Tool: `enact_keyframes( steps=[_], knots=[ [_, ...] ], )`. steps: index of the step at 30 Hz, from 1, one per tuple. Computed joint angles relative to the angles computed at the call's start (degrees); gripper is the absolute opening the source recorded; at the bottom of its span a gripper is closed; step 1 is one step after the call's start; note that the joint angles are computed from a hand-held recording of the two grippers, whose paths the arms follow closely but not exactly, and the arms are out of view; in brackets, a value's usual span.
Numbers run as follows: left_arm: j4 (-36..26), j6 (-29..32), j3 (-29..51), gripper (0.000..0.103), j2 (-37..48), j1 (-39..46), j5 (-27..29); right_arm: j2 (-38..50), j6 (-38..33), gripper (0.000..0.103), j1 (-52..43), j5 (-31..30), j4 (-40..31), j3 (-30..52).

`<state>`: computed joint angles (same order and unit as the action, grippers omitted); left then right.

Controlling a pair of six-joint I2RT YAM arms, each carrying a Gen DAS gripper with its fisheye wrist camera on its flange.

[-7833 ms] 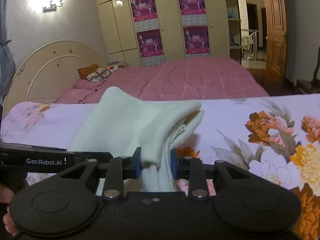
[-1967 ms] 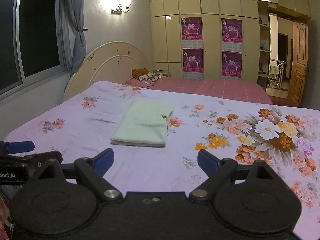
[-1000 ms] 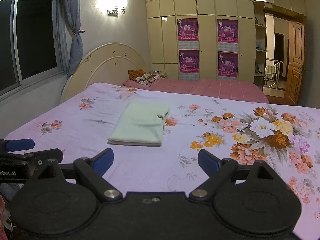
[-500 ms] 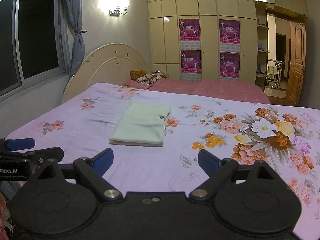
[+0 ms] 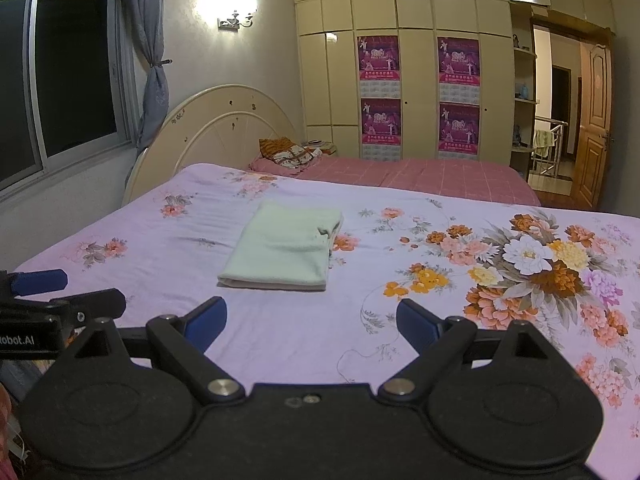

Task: Fold small clothes

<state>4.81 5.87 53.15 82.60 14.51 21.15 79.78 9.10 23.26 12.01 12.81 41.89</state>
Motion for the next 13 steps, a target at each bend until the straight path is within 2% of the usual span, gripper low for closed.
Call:
enact_keyframes(
  steps=[5, 13],
  knots=[
    [3.22, 0.53, -1.04, 0.103, -0.06, 0.88, 1.87, -0.09, -0.09, 0.091, -0.03, -0.07, 0.13, -0.17],
    [4.71, -0.22, -1.53, 0.103, -0.65, 0.42, -0.06, 0.27, -0.41, 0.091, -0.37, -0.75, 0.55, -0.16]
  ],
)
